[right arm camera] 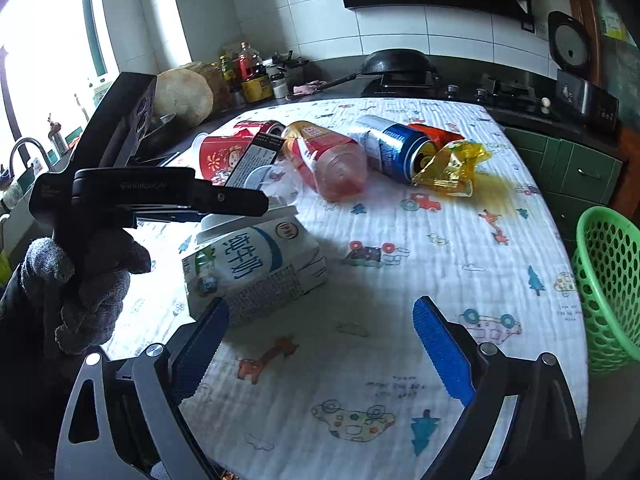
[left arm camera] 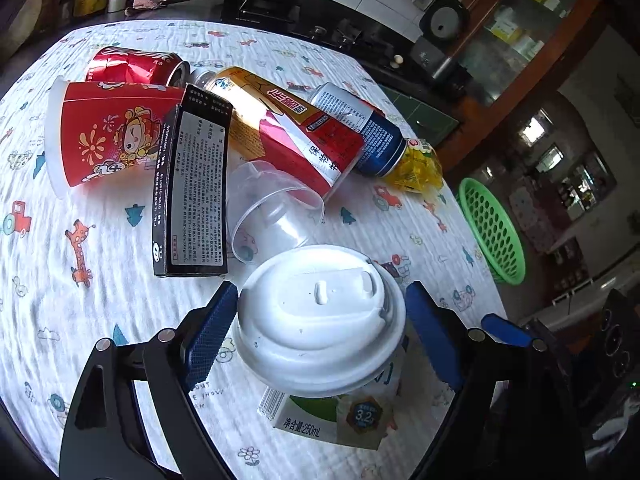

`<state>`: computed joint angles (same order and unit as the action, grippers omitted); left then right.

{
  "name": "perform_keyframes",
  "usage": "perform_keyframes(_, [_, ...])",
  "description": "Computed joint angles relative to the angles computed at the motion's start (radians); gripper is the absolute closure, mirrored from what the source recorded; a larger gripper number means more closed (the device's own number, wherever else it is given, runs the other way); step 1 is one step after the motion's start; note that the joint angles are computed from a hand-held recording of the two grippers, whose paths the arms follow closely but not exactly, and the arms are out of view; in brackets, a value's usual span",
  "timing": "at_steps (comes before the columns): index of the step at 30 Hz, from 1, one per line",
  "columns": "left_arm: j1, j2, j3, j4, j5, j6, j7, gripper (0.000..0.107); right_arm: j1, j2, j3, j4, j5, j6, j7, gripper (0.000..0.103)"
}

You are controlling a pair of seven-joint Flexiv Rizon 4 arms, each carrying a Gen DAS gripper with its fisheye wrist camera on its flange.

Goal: Collect trash
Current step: 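Grasp the white cup lid with the left tool while the right tool grasps the milk carton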

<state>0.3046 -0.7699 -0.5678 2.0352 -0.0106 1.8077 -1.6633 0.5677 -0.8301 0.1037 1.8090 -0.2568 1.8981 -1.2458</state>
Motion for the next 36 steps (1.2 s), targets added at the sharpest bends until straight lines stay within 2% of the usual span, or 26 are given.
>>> perform_keyframes(5, [0.038, 0.039, -0.022, 0.051, 0.041, 0.060, -0.020, 0.023, 0.011, -0.027, 0.030, -0.029, -0.024, -0.043, 0.009, 0.013])
perform_keyframes(12, [0.095, 0.093, -0.029, 0.106, 0.115, 0.110, -0.071, 0.023, 0.204, -0.070, -0.145, -0.080, 0.062, -0.065, 0.041, 0.013])
perform_keyframes(15, [0.117, 0.107, -0.027, 0.123, 0.141, 0.120, -0.091, 0.023, 0.302, -0.086, -0.259, -0.092, 0.115, -0.077, 0.065, 0.013])
perform_keyframes(19, [0.135, 0.114, -0.023, 0.138, 0.170, 0.136, -0.110, 0.023, 0.328, -0.085, -0.308, -0.084, 0.139, -0.087, 0.084, 0.013])
perform_keyframes(24, [0.143, 0.110, -0.020, 0.137, 0.201, 0.151, -0.125, 0.023, 0.439, -0.085, -0.476, -0.044, 0.225, -0.125, 0.161, 0.013])
perform_keyframes(25, [0.139, 0.111, -0.016, 0.135, 0.204, 0.153, -0.126, 0.023, 0.434, -0.080, -0.475, -0.039, 0.227, -0.121, 0.168, 0.013])
perform_keyframes(28, [0.129, 0.113, -0.004, 0.131, 0.213, 0.157, -0.128, 0.023, 0.327, -0.044, -0.349, -0.040, 0.183, -0.112, 0.175, 0.013])
perform_keyframes(31, [0.132, 0.115, -0.001, 0.129, 0.218, 0.157, -0.131, 0.023, 0.278, -0.034, -0.274, -0.064, 0.150, -0.124, 0.185, 0.013])
perform_keyframes(34, [0.140, 0.118, 0.000, 0.132, 0.224, 0.161, -0.135, 0.023, 0.243, -0.045, -0.220, -0.129, 0.123, -0.180, 0.229, 0.013])
perform_keyframes(36, [0.149, 0.121, -0.002, 0.137, 0.229, 0.165, -0.140, 0.023, 0.240, -0.064, -0.221, -0.185, 0.107, -0.239, 0.279, 0.013])
